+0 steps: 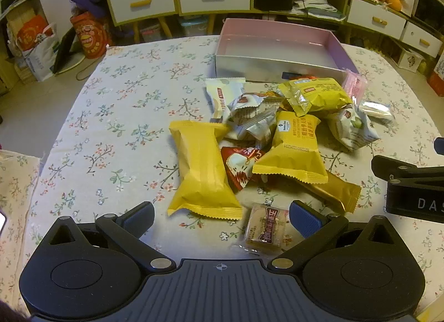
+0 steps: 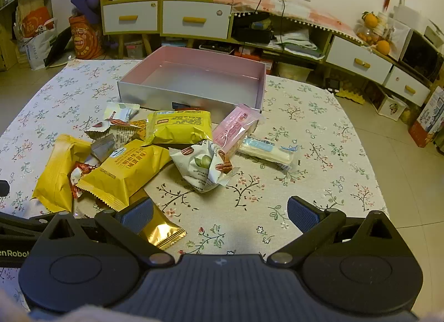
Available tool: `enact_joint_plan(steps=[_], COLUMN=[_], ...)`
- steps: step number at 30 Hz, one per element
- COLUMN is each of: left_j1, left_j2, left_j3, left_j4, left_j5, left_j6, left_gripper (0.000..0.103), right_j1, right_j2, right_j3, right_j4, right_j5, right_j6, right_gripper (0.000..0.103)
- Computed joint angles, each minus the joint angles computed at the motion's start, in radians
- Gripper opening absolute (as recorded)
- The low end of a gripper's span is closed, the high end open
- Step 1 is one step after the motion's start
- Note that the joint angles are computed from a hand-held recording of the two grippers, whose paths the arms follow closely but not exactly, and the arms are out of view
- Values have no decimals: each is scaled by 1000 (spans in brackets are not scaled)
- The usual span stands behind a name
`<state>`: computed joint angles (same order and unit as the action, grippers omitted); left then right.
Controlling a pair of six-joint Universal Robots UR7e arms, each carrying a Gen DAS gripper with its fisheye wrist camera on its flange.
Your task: Organize snacks
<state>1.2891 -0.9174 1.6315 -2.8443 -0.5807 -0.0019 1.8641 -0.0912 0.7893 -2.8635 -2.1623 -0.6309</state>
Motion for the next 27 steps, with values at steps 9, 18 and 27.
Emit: enact_joint_plan(steps=[9, 18, 27], left_j1=[-1, -4, -3], left_j2=[3, 7, 2], left_j3=[-2, -4, -1], left_j4=[-6, -10, -7], left_j5=[0, 1, -4], left_j6=[4, 7, 3], left_gripper=[103, 103, 103], right_j1=[0, 0, 0], right_j2=[-1, 0, 1], right_j3=[3, 1, 2], right_j4=[3, 3, 3], right_j5=[1, 0, -1], right_j6=[-2, -1, -4], right_gripper=[103, 103, 103])
